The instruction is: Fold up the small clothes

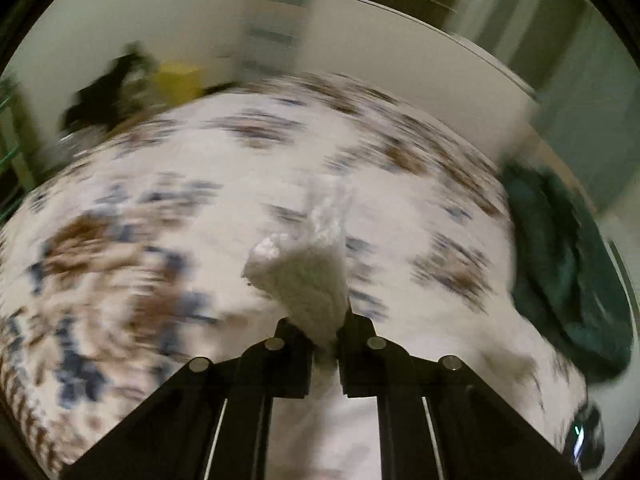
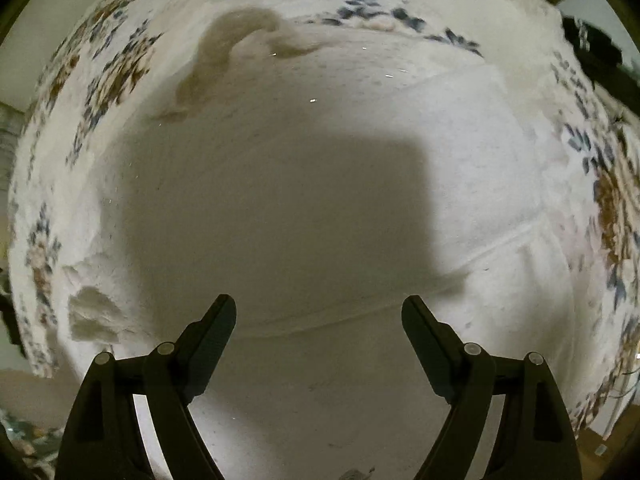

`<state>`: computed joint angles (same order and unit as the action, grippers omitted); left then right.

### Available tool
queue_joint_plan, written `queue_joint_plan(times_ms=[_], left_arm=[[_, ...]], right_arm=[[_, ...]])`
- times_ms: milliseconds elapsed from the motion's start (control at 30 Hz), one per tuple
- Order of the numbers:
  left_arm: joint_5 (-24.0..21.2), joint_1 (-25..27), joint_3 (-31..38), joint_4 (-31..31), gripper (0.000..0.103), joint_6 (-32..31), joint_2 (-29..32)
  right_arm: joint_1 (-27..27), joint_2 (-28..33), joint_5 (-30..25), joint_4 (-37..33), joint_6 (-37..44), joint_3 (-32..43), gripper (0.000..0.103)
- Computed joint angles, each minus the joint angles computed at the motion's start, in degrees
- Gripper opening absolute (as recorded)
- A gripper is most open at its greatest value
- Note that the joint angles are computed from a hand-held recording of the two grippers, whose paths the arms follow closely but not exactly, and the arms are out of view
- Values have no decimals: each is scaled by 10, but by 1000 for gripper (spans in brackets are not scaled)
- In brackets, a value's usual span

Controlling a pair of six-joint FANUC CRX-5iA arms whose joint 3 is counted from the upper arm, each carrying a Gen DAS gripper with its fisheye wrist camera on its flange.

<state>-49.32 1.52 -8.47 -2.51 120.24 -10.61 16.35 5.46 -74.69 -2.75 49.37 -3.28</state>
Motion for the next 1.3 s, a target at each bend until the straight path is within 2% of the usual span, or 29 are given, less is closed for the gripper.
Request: queue_joint_plan(times_ms=[33, 167, 333, 400, 433, 500, 533, 567, 600, 633, 700, 833, 967, 1067, 1167, 1233, 1267, 1300], left_arm=[[-1, -45, 31, -2, 8, 9, 34], [3, -164, 122, 23, 8, 4, 145], [-10, -288, 265, 74, 8, -25, 306], [-45, -322, 336, 69, 8, -17, 362], [-65, -338, 375, 63, 12, -14, 390], [-124, -368, 466, 51, 12, -16, 452], [-169, -380, 525, 32, 16, -13, 486], [-196, -392, 564, 14, 20, -8, 507], [-204, -398, 578, -1, 38, -2, 512], [-202, -401, 573, -8, 62, 4, 507], [-177, -402, 531, -15, 89, 18, 480], [-179, -395, 451, -72, 91, 62, 419], [-238, -385, 344, -168, 91, 143, 326], [-271, -364, 275, -180, 91, 175, 282], [-299, -343, 219, -180, 91, 200, 253], [-304, -333, 194, -184, 91, 217, 238], [-303, -330, 182, -188, 91, 227, 230], [-300, -327, 175, -188, 91, 232, 225]], right_arm=[[-17, -2, 0, -10, 16, -1, 87], [-98, 6, -14, -34, 85, 13, 87], [-204, 26, -30, -24, 149, 38, 87], [-244, 35, -38, -17, 177, 48, 87], [-259, 38, -42, -14, 186, 52, 87], [-296, 47, -54, -18, 211, 66, 87], [-310, 51, -60, -23, 221, 73, 87], [-328, 54, -66, -31, 235, 83, 87], [-344, 55, -71, -38, 248, 91, 87], [-353, 57, -75, -44, 255, 99, 87], [-378, 57, -84, -65, 272, 117, 87], [-413, 59, -119, -135, 299, 160, 87], [-405, 72, -135, -209, 315, 186, 87], [-373, 97, -129, -213, 324, 193, 87], [-325, 132, -133, -167, 327, 190, 85], [-300, 136, -122, -139, 342, 175, 54], [-280, 131, -107, -110, 347, 160, 7], [-258, 113, -77, -73, 348, 136, 8]])
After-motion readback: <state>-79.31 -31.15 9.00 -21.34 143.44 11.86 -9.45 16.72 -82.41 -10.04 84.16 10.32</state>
